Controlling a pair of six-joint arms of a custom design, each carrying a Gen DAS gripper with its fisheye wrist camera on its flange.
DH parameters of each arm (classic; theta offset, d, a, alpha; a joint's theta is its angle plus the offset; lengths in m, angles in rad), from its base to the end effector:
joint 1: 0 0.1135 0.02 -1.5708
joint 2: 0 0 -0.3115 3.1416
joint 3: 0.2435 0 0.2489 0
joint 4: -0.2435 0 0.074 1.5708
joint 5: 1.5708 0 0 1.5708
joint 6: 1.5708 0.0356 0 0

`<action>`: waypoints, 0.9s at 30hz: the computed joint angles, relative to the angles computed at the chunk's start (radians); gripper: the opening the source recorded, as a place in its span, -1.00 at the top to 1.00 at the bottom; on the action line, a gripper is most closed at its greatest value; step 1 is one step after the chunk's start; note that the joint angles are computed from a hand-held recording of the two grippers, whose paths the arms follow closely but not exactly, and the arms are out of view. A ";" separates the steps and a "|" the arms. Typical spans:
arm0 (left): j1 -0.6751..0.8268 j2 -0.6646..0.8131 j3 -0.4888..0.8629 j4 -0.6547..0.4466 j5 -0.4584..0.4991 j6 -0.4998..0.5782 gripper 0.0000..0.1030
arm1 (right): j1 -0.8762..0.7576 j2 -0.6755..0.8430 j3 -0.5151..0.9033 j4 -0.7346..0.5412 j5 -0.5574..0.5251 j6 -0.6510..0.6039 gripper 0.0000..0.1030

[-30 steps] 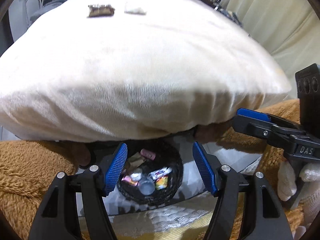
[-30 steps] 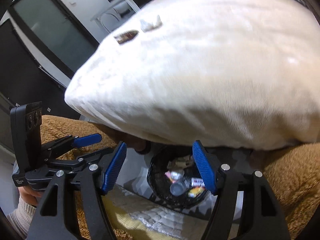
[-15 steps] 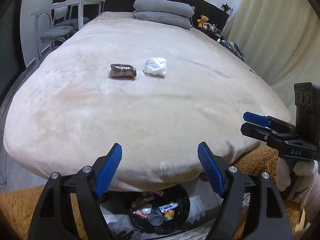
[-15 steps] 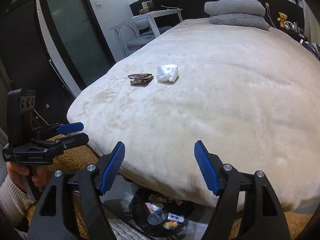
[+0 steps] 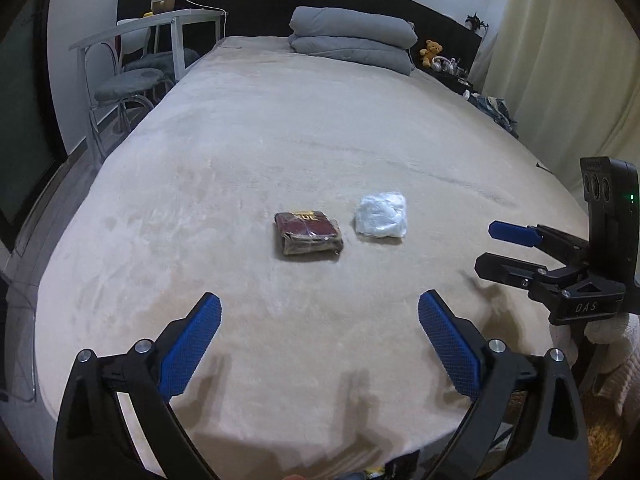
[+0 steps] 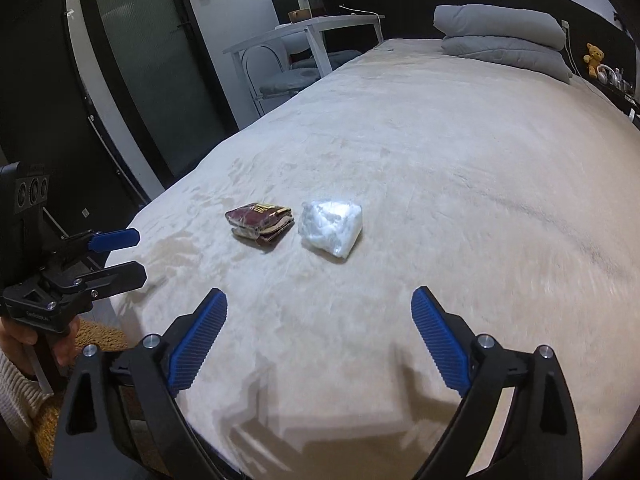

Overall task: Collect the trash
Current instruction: 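Move both open tools back toward the XUE packet and tissue on the bed, then grasp the dark red XUE packet with left tool while right tool grasps the tissue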

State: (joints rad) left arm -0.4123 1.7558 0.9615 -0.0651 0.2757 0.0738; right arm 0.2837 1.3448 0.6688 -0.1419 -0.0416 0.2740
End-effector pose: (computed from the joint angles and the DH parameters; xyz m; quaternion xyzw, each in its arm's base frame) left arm 0.3260 -0.1532 0.2074 0.2699 0.8897 -0.1851 0.3183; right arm 0.2406 0.0717 0.2328 -0.0121 0.9297 0.1198 0.3480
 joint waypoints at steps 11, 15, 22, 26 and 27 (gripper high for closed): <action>-0.032 0.223 0.268 -0.154 -0.057 0.141 -0.88 | -0.130 0.298 0.176 0.049 -0.147 -0.073 -0.80; -0.056 0.263 0.305 -0.145 -0.076 0.172 -0.88 | -0.134 0.361 0.208 0.063 -0.168 -0.106 -0.75; -0.060 0.345 0.404 -0.189 -0.062 0.169 -0.88 | -0.144 0.436 0.261 0.068 -0.237 -0.126 -0.48; -0.059 0.383 0.446 -0.206 -0.058 0.175 -0.88 | -0.148 0.465 0.292 0.040 -0.257 -0.143 -0.06; -0.058 0.397 0.470 -0.217 -0.054 0.173 -0.88 | -0.149 0.468 0.298 0.033 -0.260 -0.144 -0.05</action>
